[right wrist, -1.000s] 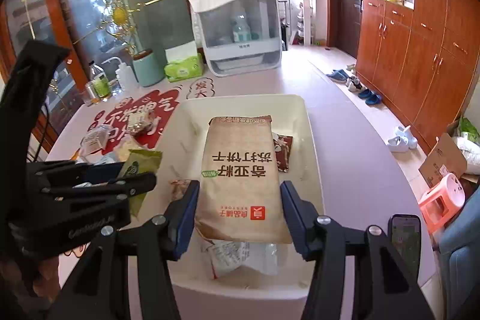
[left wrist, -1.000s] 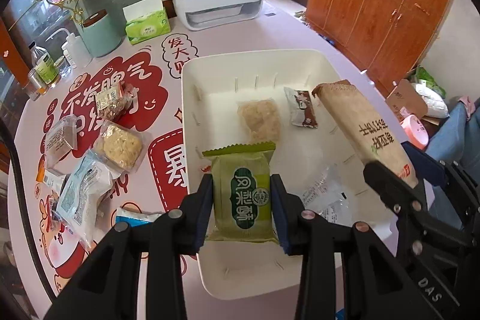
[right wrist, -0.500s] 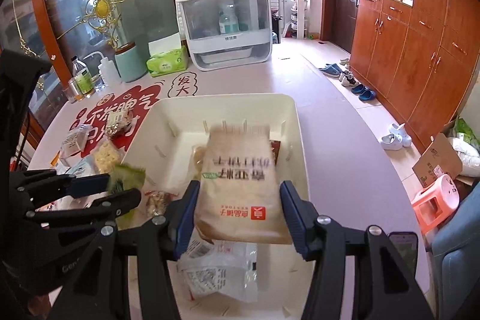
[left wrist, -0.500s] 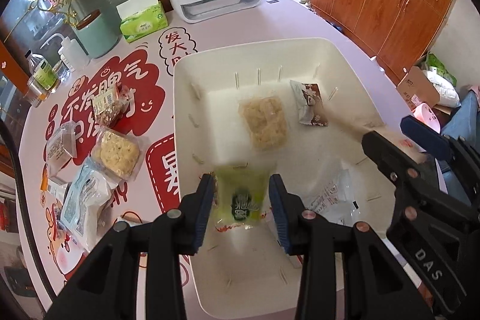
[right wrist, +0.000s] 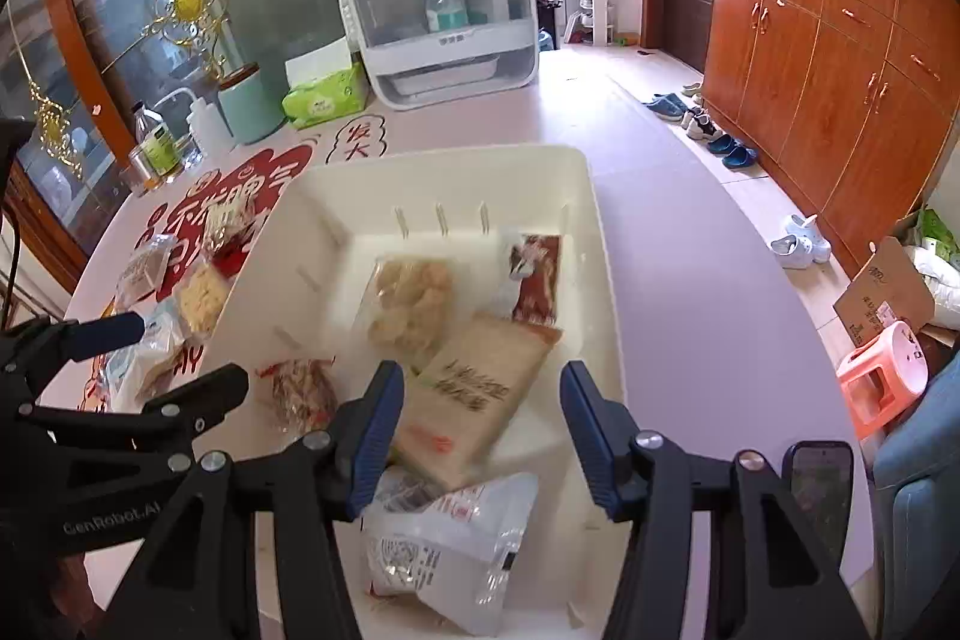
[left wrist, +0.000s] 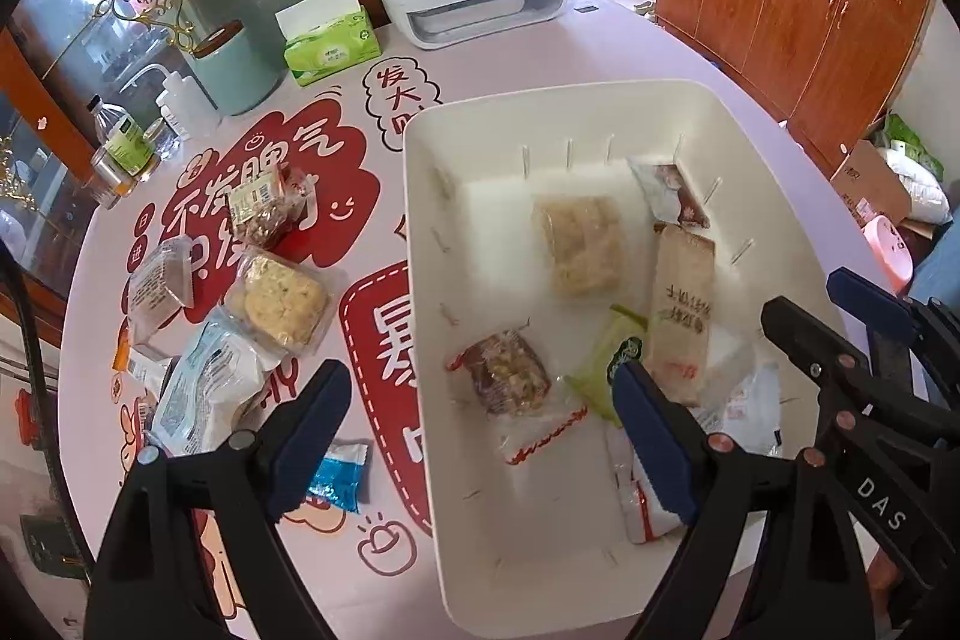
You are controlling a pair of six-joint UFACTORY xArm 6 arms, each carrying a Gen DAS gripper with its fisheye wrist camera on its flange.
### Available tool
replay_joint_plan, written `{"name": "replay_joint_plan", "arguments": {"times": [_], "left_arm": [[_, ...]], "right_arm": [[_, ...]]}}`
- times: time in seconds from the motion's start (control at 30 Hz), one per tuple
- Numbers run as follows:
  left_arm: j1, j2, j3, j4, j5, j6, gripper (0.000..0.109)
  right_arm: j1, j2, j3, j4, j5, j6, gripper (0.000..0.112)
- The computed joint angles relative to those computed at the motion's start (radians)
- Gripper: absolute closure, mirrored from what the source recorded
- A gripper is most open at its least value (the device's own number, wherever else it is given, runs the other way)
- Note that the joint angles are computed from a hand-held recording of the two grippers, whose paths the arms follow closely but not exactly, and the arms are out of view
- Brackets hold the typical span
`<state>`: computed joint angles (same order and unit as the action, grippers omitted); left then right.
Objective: Organize snacks
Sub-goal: 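Open both grippers to drop the green packet and biscuit bag into the tray, then withdraw both open grippers from the tray toward the remaining snacks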
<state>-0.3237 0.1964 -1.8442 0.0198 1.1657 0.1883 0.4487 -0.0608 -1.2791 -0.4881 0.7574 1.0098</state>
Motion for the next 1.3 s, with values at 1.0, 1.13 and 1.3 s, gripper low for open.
{"name": "replay_joint_plan", "arguments": {"times": [1.0, 1.13, 1.3], "left_arm": [[0.317, -0.188, 0.164, -0.093, -0.089, 0.171, 0.018], [0.397, -0.155, 0.106, -0.110, -0.107, 0.219, 0.018], [0.497, -0.067, -0.042, -0.159, -0.120, 0.290, 0.016]], "right_arm": [[0.204, 0.164, -0.271, -0.060, 0.074, 0.083, 0.057], [0.240, 0.245, -0.401, -0.065, 0.119, 0.088, 0.057], [0.285, 0.357, -0.592, -0.078, 0.181, 0.077, 0.057]]}}
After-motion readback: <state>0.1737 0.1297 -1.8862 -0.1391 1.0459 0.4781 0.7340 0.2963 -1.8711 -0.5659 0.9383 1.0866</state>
